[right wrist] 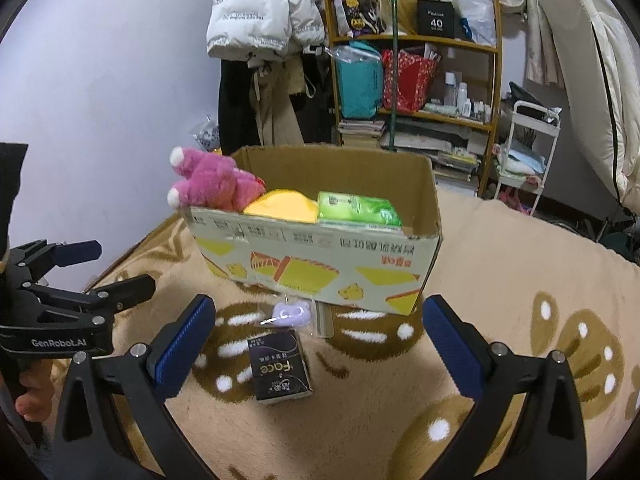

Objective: Organize soft objects
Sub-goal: 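Move both tools back toward the purple packet and black tissue pack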

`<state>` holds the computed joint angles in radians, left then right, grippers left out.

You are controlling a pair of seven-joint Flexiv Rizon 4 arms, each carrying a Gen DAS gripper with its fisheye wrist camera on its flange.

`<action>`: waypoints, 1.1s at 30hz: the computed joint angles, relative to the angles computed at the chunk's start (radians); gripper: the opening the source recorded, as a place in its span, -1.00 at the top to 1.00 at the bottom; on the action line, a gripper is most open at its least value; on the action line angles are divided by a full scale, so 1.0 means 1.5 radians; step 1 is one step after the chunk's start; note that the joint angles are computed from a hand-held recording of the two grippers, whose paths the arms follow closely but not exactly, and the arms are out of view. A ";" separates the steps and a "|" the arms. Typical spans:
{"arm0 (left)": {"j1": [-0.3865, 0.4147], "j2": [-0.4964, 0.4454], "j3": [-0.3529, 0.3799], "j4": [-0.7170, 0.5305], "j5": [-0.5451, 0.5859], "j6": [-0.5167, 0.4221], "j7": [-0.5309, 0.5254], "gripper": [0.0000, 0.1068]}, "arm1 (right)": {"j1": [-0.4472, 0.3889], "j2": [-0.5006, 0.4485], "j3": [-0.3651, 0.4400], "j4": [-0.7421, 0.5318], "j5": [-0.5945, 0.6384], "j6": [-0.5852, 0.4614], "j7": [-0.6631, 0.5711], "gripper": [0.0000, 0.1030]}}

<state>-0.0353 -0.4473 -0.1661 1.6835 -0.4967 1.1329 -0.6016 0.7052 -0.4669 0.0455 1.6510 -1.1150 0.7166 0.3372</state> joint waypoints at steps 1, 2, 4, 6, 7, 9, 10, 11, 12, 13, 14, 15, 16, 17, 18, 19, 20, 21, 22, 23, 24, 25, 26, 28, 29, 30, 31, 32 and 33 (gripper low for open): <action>-0.003 -0.003 0.004 -0.003 0.007 -0.004 -0.006 -0.77 | -0.002 -0.003 0.001 -0.001 0.005 0.002 -0.003 -1.00; -0.005 -0.006 0.007 -0.006 0.012 -0.007 -0.011 -0.77 | -0.002 -0.006 0.001 -0.003 0.009 0.001 -0.005 -1.00; -0.010 -0.012 0.016 -0.017 0.029 -0.022 -0.024 -0.77 | -0.003 -0.014 0.000 -0.006 0.018 0.004 -0.010 -1.00; -0.012 -0.016 0.021 -0.024 0.042 -0.034 -0.034 -0.77 | -0.003 -0.020 -0.001 -0.009 0.027 0.005 -0.014 -1.00; -0.013 -0.017 0.023 -0.027 0.048 -0.043 -0.038 -0.77 | -0.002 -0.023 -0.002 -0.011 0.030 0.005 -0.015 -1.00; -0.013 -0.018 0.026 -0.032 0.057 -0.059 -0.045 -0.77 | -0.001 -0.028 -0.005 -0.013 0.033 0.008 -0.016 -1.00; -0.014 -0.019 0.029 -0.036 0.063 -0.070 -0.050 -0.77 | -0.001 -0.029 -0.006 -0.013 0.037 0.010 -0.016 -1.00; -0.014 -0.019 0.031 -0.037 0.067 -0.072 -0.053 -0.77 | -0.001 -0.031 -0.007 -0.013 0.041 0.012 -0.017 -1.00; -0.016 -0.020 0.034 -0.039 0.072 -0.071 -0.058 -0.77 | -0.001 -0.033 -0.007 -0.014 0.044 0.015 -0.016 -1.00; -0.018 -0.022 0.038 -0.042 0.080 -0.071 -0.067 -0.77 | -0.001 -0.035 -0.008 -0.014 0.050 0.015 -0.015 -1.00; -0.021 -0.025 0.042 -0.047 0.088 -0.076 -0.076 -0.77 | -0.003 -0.036 -0.008 -0.013 0.053 0.022 -0.012 -1.00; -0.023 -0.029 0.047 -0.054 0.097 -0.086 -0.087 -0.77 | -0.006 -0.038 -0.008 -0.012 0.057 0.033 -0.011 -1.00; -0.025 -0.033 0.051 -0.060 0.106 -0.093 -0.096 -0.77 | -0.008 -0.041 -0.008 -0.012 0.063 0.042 -0.012 -1.00; -0.028 -0.038 0.057 -0.069 0.117 -0.102 -0.108 -0.77 | -0.008 -0.042 -0.009 -0.013 0.068 0.044 -0.014 -1.00; -0.032 -0.044 0.063 -0.080 0.130 -0.113 -0.121 -0.77 | -0.008 -0.046 -0.009 -0.015 0.075 0.047 -0.018 -1.00; -0.036 -0.052 0.071 -0.093 0.145 -0.127 -0.138 -0.77 | -0.008 -0.049 -0.009 -0.018 0.082 0.048 -0.025 -1.00; -0.039 -0.059 0.077 -0.106 0.157 -0.143 -0.152 -0.77 | -0.008 -0.051 -0.010 -0.019 0.088 0.052 -0.029 -1.00; -0.039 -0.065 0.079 -0.117 0.166 -0.157 -0.163 -0.77 | -0.009 -0.055 -0.010 -0.020 0.093 0.060 -0.033 -1.00; -0.039 -0.071 0.080 -0.127 0.171 -0.172 -0.172 -0.77 | -0.009 -0.057 -0.012 -0.020 0.096 0.068 -0.035 -0.95; -0.038 -0.078 0.080 -0.138 0.175 -0.187 -0.181 -0.77 | -0.009 -0.061 -0.013 -0.022 0.100 0.075 -0.039 -0.94; -0.036 -0.082 0.080 -0.145 0.179 -0.197 -0.187 -0.77 | -0.008 -0.065 -0.013 -0.025 0.106 0.078 -0.046 -0.92; -0.035 -0.084 0.079 -0.148 0.181 -0.203 -0.190 -0.77 | -0.007 -0.070 -0.014 -0.030 0.113 0.080 -0.052 -0.88; -0.033 -0.085 0.078 -0.151 0.184 -0.206 -0.192 -0.77 | -0.007 -0.075 -0.014 -0.034 0.120 0.083 -0.061 -0.85; -0.031 -0.085 0.075 -0.151 0.188 -0.210 -0.192 -0.77 | -0.007 -0.083 -0.014 -0.041 0.138 0.091 -0.076 -0.75; -0.031 -0.085 0.075 -0.151 0.190 -0.212 -0.192 -0.77 | -0.007 -0.088 -0.013 -0.045 0.150 0.090 -0.086 -0.74; -0.031 -0.086 0.075 -0.153 0.193 -0.214 -0.192 -0.77 | -0.006 -0.091 -0.012 -0.050 0.163 0.088 -0.095 -0.71; -0.031 -0.087 0.074 -0.154 0.195 -0.215 -0.192 -0.77 | -0.004 -0.094 -0.013 -0.052 0.170 0.091 -0.102 -0.69; -0.031 -0.088 0.074 -0.155 0.196 -0.218 -0.192 -0.77 | -0.002 -0.095 -0.015 -0.051 0.174 0.097 -0.105 -0.68; -0.031 -0.090 0.074 -0.158 0.197 -0.222 -0.194 -0.77 | 0.000 -0.097 -0.017 -0.052 0.176 0.102 -0.111 -0.68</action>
<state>-0.0819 -0.5818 -0.0544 1.4468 -0.2011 0.8003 -0.8924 0.7049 -0.6124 0.0201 1.5727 -0.8517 0.8700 0.1711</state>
